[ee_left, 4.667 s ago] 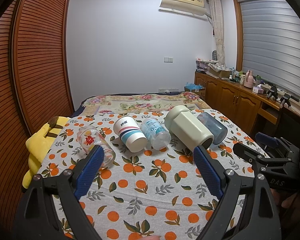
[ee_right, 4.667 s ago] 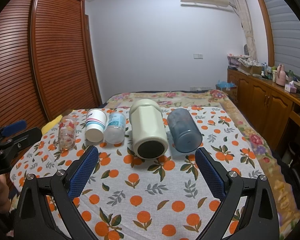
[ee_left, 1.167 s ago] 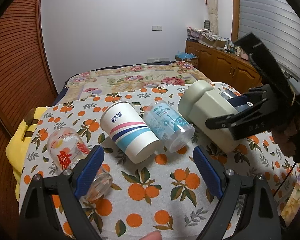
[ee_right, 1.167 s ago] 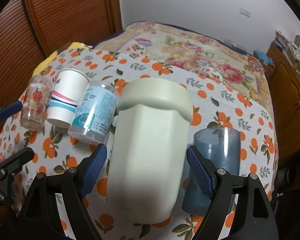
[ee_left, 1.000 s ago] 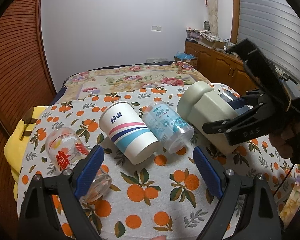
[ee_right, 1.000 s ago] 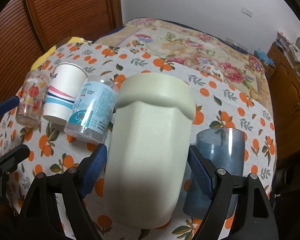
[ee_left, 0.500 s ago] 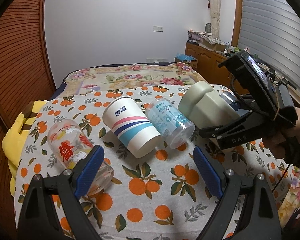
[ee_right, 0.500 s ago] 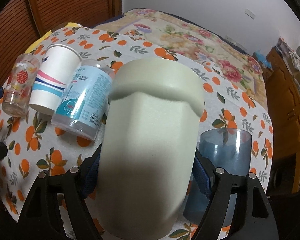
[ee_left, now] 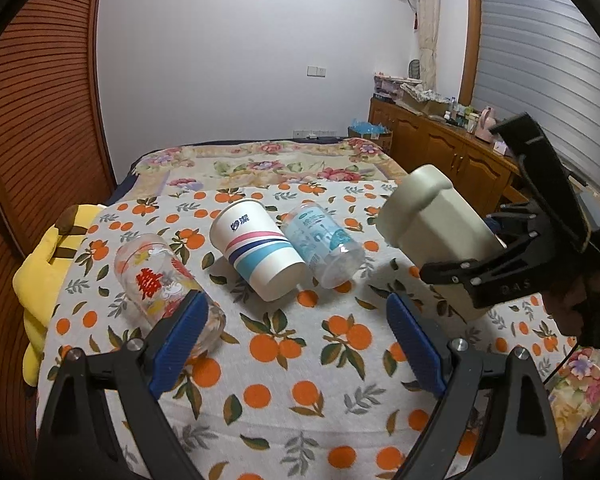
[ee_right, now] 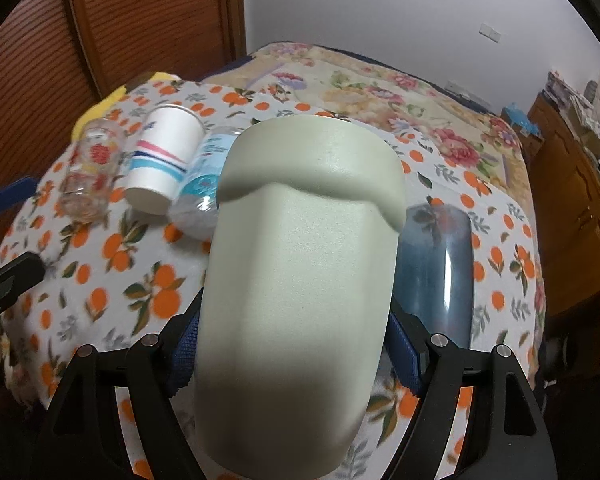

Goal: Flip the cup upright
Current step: 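Close the right gripper on the cream tumbler and lift it, then rotate the right gripper to swing the tumbler's open rim upward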

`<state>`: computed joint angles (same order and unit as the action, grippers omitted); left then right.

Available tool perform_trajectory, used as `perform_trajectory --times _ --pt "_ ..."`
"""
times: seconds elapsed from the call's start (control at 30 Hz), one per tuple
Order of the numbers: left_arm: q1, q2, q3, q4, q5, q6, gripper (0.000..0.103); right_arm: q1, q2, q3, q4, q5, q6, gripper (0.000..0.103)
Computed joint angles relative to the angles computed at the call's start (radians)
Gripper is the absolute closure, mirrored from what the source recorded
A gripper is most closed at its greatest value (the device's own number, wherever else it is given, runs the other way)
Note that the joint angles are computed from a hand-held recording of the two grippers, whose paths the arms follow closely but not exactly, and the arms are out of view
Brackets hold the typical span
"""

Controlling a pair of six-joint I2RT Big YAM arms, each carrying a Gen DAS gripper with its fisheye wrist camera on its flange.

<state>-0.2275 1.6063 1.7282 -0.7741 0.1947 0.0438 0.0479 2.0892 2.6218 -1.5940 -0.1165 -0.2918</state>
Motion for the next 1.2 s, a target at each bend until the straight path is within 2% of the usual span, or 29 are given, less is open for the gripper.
perform_trajectory --times 0.2,0.47,0.73,1.2 --pt "-0.003 -0.060 -0.056 0.027 -0.005 -0.006 0.011 0.002 -0.168 -0.265 0.105 -0.050 0.018 0.023" --pt "-0.001 -0.105 -0.105 0.029 -0.015 -0.015 0.012 0.027 -0.285 -0.477 0.187 -0.108 0.043 0.023" --pt "0.010 -0.103 -0.119 0.021 -0.024 -0.020 0.012 0.054 -0.292 -0.544 0.205 -0.117 0.055 0.023" --pt "0.022 -0.105 -0.130 0.022 -0.021 -0.022 0.012 0.069 -0.281 -0.542 0.223 -0.096 0.060 0.022"
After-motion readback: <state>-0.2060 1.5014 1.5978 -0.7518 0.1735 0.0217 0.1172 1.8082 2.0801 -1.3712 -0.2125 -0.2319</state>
